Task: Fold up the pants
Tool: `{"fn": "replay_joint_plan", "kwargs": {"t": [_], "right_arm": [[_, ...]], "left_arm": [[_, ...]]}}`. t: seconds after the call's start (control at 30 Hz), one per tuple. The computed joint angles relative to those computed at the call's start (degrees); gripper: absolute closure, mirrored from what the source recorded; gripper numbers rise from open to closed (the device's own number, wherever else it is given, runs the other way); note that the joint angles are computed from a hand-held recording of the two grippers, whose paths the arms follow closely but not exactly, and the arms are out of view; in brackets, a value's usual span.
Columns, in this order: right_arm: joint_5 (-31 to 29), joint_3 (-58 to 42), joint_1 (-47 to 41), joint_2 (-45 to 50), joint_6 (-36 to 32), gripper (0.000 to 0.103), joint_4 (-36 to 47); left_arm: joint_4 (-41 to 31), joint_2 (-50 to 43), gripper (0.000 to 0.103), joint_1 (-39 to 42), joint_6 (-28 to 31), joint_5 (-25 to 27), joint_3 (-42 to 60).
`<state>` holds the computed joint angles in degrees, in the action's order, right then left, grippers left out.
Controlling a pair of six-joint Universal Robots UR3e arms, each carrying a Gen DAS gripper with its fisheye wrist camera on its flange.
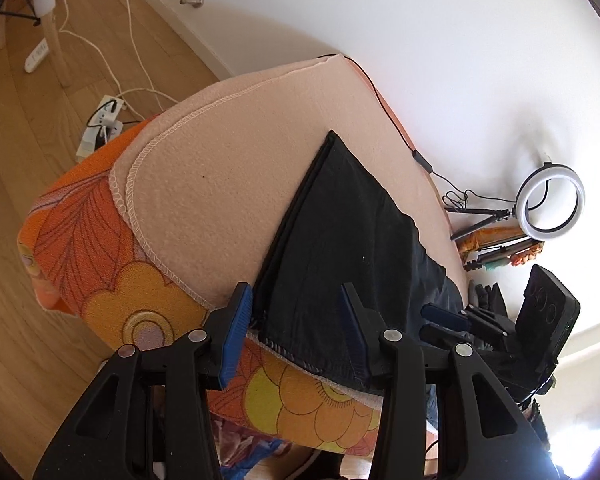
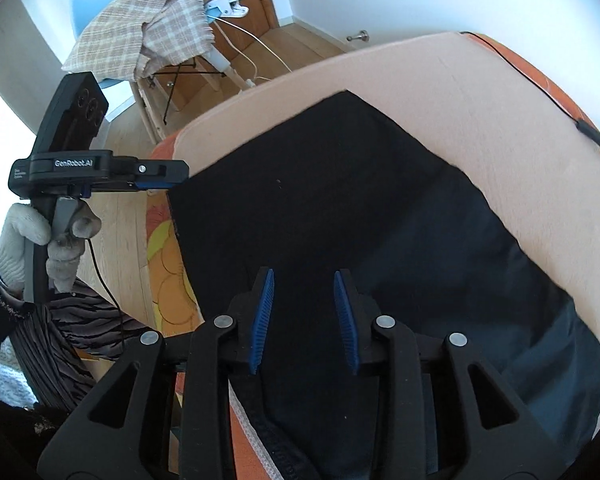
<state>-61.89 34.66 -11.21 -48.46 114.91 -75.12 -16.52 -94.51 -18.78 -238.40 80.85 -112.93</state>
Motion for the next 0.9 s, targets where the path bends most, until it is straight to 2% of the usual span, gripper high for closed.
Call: {"fn": "replay_joint_plan", "kwargs": {"t": [0.07,0.17,0.23,0.3,0.37,0.43,0.57,0.63,0.73,0.83,0.9], "right_arm": [[-0.7,1.9,-0.7,0.2,2.4,0.070,-1.8],[-1.8,5.2,-1.3,-0.4,4.1,0.070,-4.4],[-1.3,7.9,-2.2,-1.5,4.2,0.067,-5.9],[-0.7,7.5,-2.4,-1.4,4.6,0.061,-4.9],[-1.1,10.1,-2.0,-2.8,4.4,0.057,-7.0],[-1.7,11.8,-1.4,-3.8,4.2,0.052,-8.9],[-1.5,10.5,-1.1,-3.0,4.7,0.050,-8.3],[-1.5,10.6,-1.2,-3.0,4.3,0.050,-8.4],[-1.5,10.9,-0.9,-3.1,4.6,0.047,-9.1],[-1.6,12.9,-0.4,-4.0,4.8,0.044,-10.8],[-1.5,13.5,-0.4,-4.3,4.7,0.044,-11.2]], "left_arm": [[-1.6,-0.7,0.060,-0.3,1.2,0.6,1.6],[0.6,-1.2,0.060,-0.8,-0.3,0.9,1.4],[0.2,-2.5,0.060,-2.2,1.1,2.3,3.8],[-4.0,-4.7,0.068,-5.6,4.2,7.1,9.3],[-6.0,-6.5,0.078,-7.3,6.5,9.1,12.8],[-8.0,-7.7,0.083,-8.9,8.4,11.9,15.5],[-15.4,-8.6,0.082,-11.1,11.2,17.4,20.0],[-16.6,-7.5,0.073,-9.9,10.3,16.3,18.7],[-21.9,-6.6,0.050,-8.1,7.3,14.3,18.2],[-27.1,-8.8,0.047,-10.1,8.3,18.1,22.5],[-27.4,-10.2,0.047,-11.0,9.9,19.1,24.1]]}}
